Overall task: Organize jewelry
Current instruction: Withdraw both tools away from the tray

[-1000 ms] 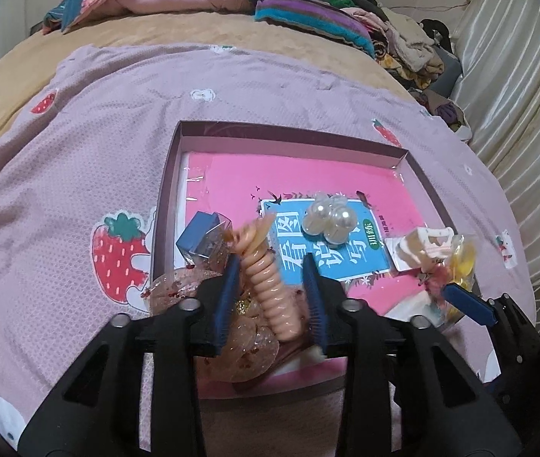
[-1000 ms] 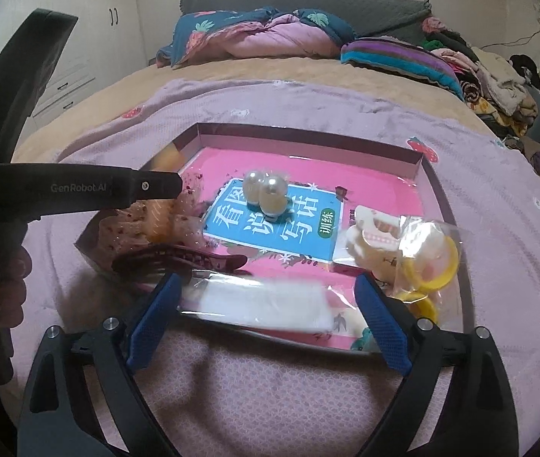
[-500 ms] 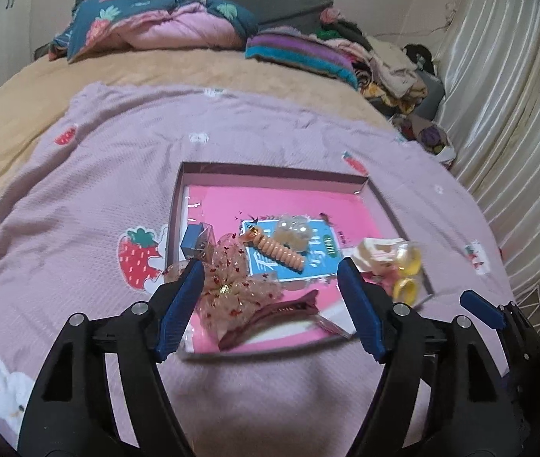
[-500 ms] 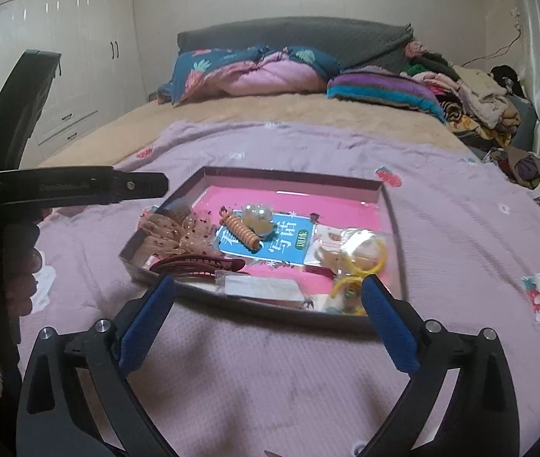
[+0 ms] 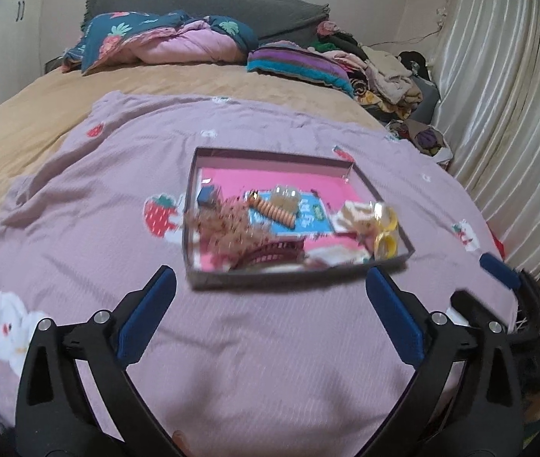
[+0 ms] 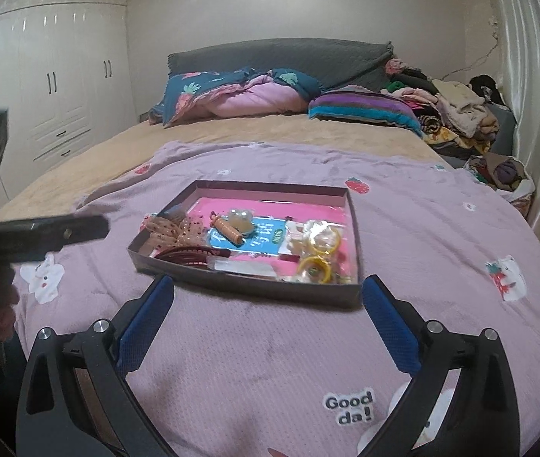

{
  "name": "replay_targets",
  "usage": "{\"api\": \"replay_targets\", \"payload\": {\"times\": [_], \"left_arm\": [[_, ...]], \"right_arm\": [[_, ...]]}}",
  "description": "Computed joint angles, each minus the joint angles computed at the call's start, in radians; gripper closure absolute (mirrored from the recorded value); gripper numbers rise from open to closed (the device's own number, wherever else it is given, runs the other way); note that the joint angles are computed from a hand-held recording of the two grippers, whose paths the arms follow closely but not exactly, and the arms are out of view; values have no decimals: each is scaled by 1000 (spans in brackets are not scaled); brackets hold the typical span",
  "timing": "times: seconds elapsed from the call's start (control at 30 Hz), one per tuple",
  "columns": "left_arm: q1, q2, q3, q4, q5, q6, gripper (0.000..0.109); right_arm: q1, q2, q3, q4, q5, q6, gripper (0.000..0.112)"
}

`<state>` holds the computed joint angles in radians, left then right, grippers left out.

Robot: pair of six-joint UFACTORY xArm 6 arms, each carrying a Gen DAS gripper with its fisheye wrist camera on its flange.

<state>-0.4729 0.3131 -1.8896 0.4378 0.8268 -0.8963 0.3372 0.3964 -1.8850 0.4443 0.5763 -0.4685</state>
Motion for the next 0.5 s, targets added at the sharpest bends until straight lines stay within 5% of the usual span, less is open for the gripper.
{"api": "replay_targets", "payload": {"times": [0.5], "left_arm": [[-48, -100, 214, 135, -14, -152, 15]], "right_arm": [[-1, -92, 189, 29, -37, 8, 14]]}}
